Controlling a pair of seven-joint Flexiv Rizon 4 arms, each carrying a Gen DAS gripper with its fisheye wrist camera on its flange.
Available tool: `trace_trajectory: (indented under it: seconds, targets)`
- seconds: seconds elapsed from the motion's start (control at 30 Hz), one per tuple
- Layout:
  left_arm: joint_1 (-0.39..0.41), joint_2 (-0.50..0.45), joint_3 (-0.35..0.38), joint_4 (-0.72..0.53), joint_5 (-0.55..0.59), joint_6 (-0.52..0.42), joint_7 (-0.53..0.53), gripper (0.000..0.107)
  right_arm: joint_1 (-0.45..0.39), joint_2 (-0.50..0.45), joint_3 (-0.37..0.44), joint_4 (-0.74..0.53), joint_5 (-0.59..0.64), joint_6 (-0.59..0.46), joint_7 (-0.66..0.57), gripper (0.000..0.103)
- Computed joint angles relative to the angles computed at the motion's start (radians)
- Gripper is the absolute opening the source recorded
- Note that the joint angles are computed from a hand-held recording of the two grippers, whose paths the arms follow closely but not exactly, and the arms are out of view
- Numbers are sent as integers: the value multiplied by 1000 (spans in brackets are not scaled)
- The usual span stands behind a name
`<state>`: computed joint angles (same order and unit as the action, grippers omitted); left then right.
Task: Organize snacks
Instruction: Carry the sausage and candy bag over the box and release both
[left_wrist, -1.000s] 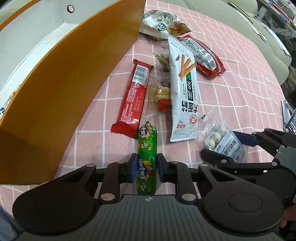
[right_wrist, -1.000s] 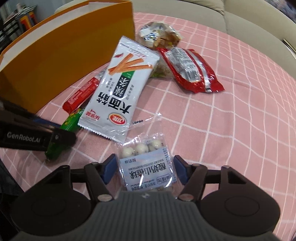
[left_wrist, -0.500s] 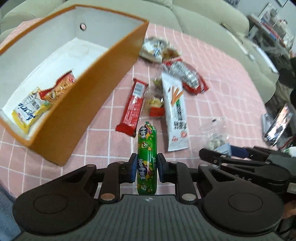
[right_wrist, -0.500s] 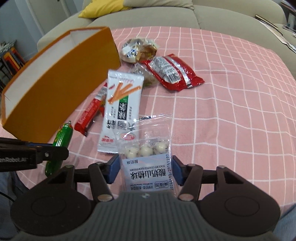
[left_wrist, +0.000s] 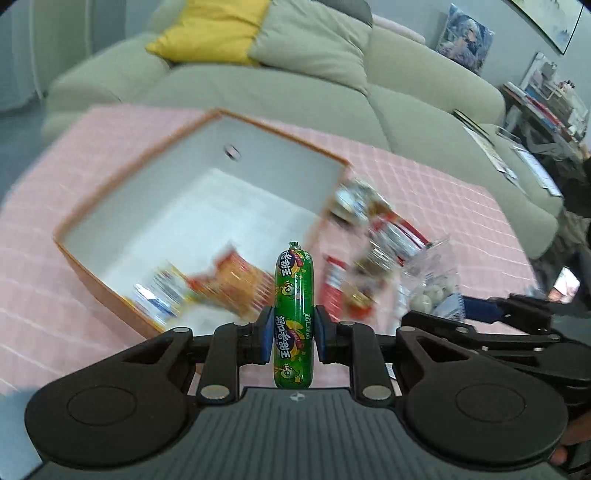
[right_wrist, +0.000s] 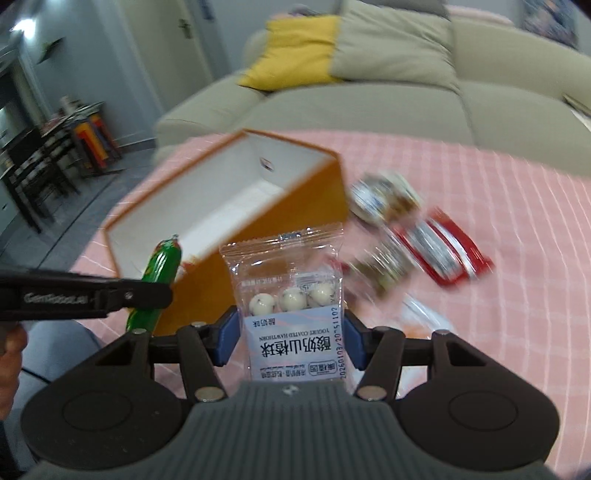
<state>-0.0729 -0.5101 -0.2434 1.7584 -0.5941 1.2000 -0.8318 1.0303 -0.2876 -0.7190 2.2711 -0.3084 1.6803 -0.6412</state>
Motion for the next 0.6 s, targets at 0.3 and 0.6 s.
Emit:
trace_trajectory:
  seconds: [0.3,0.6]
  targets:
    - [-33,-117,143,-271,221,-65,-121,24,-514,-152,589,-362,-25,-38,-177,55]
    - [-26,-261,195,-545,363,-298,-179,24,-754,-346,948,-703,50,-336,-447,55]
